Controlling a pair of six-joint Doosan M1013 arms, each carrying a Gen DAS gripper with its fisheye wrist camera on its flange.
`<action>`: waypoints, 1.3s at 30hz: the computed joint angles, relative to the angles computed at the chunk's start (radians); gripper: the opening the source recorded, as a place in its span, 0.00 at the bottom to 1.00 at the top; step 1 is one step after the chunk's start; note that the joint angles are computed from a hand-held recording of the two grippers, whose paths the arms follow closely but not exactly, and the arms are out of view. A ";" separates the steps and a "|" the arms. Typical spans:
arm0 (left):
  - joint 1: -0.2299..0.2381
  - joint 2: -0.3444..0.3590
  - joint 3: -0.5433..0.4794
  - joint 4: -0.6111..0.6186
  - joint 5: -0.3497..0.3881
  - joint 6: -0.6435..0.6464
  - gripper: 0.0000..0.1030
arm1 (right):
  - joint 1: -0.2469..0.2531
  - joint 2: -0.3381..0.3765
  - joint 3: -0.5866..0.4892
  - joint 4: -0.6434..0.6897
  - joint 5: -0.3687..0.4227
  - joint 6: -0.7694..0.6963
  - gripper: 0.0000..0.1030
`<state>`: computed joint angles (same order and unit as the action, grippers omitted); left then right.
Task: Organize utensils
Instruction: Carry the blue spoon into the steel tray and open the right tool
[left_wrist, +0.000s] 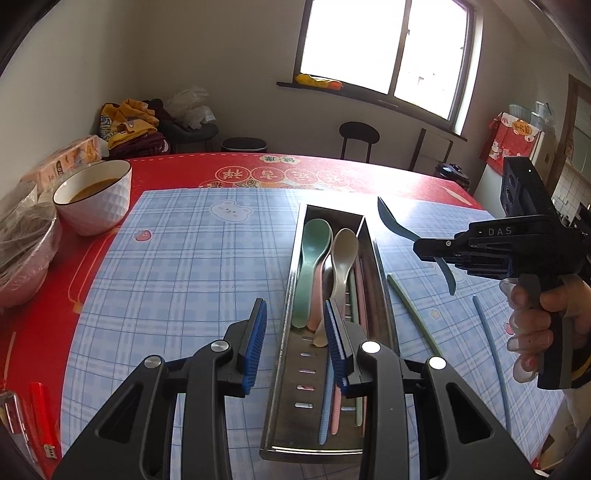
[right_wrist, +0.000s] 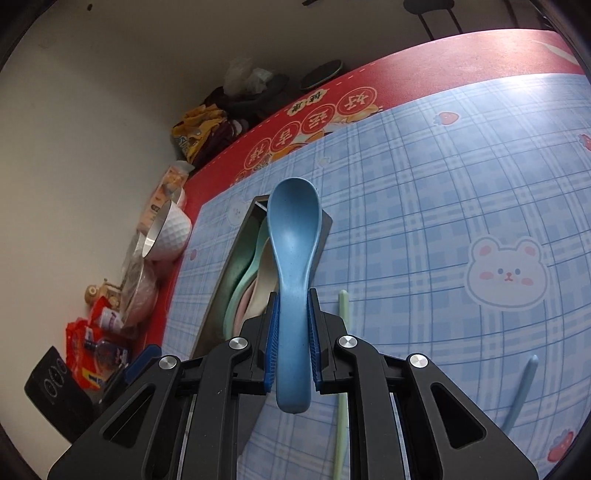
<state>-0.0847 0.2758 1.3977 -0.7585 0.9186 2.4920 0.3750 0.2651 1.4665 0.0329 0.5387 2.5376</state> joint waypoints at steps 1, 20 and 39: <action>0.003 0.000 0.000 0.001 -0.005 -0.001 0.31 | 0.004 0.011 -0.017 -0.001 0.015 0.007 0.14; 0.045 -0.001 -0.002 -0.007 -0.028 -0.015 0.38 | 0.038 0.136 -0.192 -0.068 0.139 0.221 0.14; 0.032 -0.023 0.013 -0.001 -0.028 -0.007 0.39 | 0.033 0.087 -0.143 -0.115 0.105 0.098 0.16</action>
<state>-0.0531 0.2523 1.4103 -0.7596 0.8905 2.4852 0.4085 0.3518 1.3232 -0.0816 0.6435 2.6358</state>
